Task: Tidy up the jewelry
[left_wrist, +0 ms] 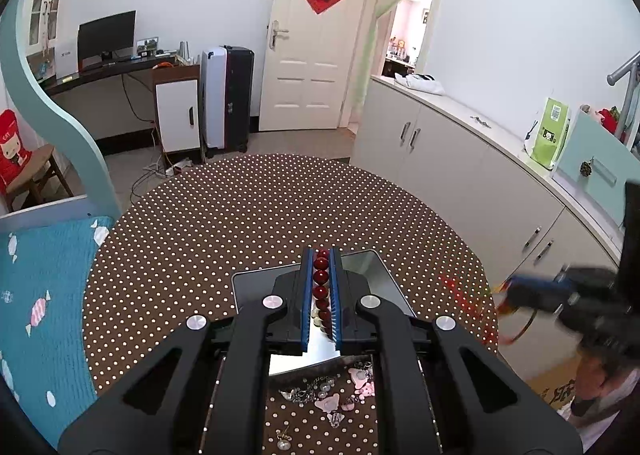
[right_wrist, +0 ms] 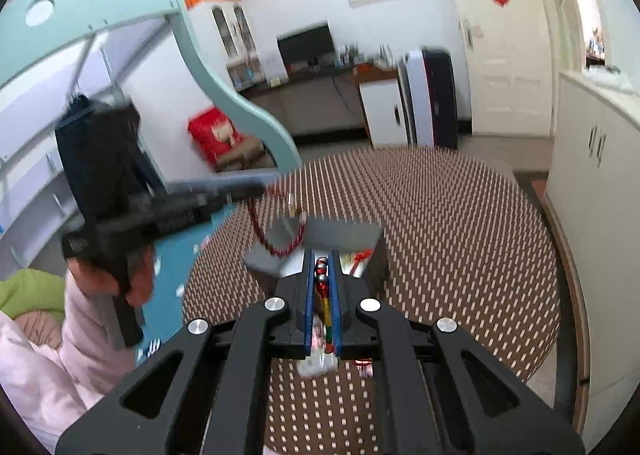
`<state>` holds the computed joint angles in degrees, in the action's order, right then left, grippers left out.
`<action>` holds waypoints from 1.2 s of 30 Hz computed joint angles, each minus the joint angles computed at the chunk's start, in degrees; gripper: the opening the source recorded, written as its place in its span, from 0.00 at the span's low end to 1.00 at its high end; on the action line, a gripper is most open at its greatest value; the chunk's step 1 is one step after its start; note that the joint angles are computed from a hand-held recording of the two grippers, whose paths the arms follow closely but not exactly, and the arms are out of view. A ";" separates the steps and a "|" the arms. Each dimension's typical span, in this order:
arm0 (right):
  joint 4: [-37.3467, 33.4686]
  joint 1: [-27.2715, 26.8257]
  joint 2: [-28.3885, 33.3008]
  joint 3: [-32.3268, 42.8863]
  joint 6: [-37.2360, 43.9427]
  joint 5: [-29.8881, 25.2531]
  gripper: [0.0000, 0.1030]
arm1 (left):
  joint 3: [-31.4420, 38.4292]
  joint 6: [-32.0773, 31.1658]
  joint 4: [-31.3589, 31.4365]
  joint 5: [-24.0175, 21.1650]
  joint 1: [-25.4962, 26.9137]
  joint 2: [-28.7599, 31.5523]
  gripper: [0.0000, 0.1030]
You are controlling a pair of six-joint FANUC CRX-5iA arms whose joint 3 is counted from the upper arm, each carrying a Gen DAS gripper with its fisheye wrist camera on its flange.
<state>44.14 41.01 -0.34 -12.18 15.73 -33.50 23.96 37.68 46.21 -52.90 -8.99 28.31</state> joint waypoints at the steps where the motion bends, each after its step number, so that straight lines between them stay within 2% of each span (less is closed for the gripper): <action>1: -2.48 0.23 0.97 1.13 1.46 -1.41 0.09 | 0.81 0.85 -0.85 -0.48 -0.05 0.51 0.07; 4: -8.17 0.20 3.40 4.05 5.25 -3.98 0.15 | 1.54 3.11 -3.55 -0.70 -0.15 1.03 0.08; 5: -9.96 0.05 4.01 4.88 6.28 -4.33 0.20 | 1.75 3.74 -4.11 -0.89 -0.15 1.18 0.09; 6: -10.75 -0.03 4.49 5.53 6.39 -5.05 0.40 | 2.40 4.73 -4.91 -1.59 -0.12 1.57 0.14; 7: -10.14 -0.06 4.72 5.59 5.15 -5.82 0.54 | 3.11 6.17 -6.14 -2.38 0.01 1.95 0.34; 8: -9.44 -0.21 4.91 5.54 4.04 -6.18 0.55 | 2.84 7.01 -6.95 -2.03 0.07 1.76 0.41; 17: -10.44 -0.45 4.86 5.93 4.89 -6.92 0.58 | -0.05 5.73 -6.39 -1.35 0.67 0.36 0.41; 23: -8.88 -0.52 4.75 5.23 2.02 -7.08 0.70 | -5.86 1.39 -4.08 0.25 1.24 -3.31 0.45; 24: -8.44 -0.43 4.63 4.90 1.51 -7.19 0.70 | -6.63 0.91 -4.03 0.52 1.18 -3.96 0.49; 26: -7.48 -0.09 4.35 4.11 0.47 -7.26 0.73 | -9.97 -0.36 -4.34 2.38 1.35 -6.33 0.82; 27: -7.13 0.13 4.32 3.92 0.07 -7.47 0.78 | -11.51 -0.75 -4.70 3.47 1.43 -7.42 0.86; 29: -4.87 0.79 4.14 2.57 -2.44 -7.39 0.84 | -14.15 -1.16 -6.30 4.67 1.80 -9.26 0.86; 32: 1.02 1.17 2.74 -1.70 -8.54 -3.28 0.92 | -15.73 0.12 -9.94 4.48 2.43 -10.28 0.86; 34: 6.75 1.26 2.17 -4.48 -14.22 -1.26 0.92 | -16.42 0.92 -11.70 4.36 2.85 -10.41 0.86; 36: 11.50 0.90 1.59 -7.04 -19.66 1.25 0.92 | -18.03 -0.59 -10.86 4.55 3.33 -10.70 0.86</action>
<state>55.64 41.91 1.25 -19.23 -3.94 -32.26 5.92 37.09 35.35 -48.35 -5.66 17.61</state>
